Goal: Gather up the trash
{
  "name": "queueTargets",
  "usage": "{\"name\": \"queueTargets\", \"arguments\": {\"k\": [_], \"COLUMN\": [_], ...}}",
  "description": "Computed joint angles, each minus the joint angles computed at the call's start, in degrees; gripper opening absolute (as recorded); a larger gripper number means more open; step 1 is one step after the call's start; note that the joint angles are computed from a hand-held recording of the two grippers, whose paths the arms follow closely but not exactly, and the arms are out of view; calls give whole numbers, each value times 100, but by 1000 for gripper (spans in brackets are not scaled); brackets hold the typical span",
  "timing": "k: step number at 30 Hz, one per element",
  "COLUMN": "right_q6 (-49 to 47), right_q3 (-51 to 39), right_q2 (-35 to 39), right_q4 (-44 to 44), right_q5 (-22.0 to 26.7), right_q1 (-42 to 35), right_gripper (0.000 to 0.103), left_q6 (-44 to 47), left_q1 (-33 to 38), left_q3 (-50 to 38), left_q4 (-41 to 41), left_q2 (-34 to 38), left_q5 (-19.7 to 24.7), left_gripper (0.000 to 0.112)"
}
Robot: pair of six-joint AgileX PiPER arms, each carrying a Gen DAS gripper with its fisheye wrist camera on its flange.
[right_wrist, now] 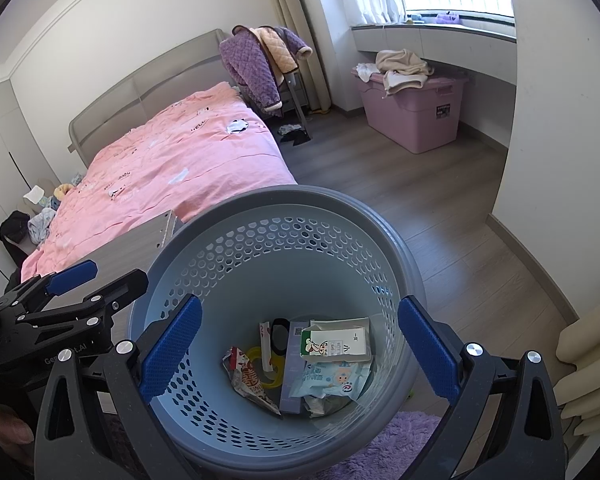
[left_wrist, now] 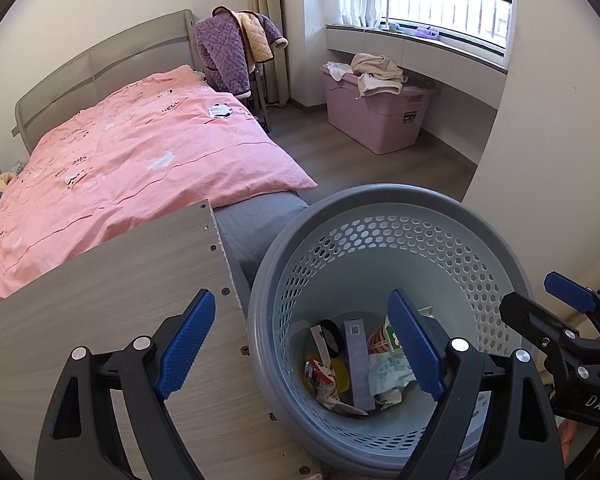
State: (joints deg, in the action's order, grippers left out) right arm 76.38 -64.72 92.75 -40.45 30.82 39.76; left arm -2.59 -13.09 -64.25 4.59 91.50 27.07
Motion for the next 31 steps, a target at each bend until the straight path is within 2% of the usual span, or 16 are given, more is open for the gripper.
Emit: {"name": "queueTargets", "arguments": {"k": [31], "right_q6": [26], "right_q3": [4], "right_q2": [9], "right_q4": [-8], "right_q5": [-22], "right_q1": [13], "right_gripper": [97], "left_q6": [31], "left_q1": [20], "left_q3": [4], "left_q4": [-9], "left_q2": [17], "left_q5": [-1], "left_gripper": [84]}}
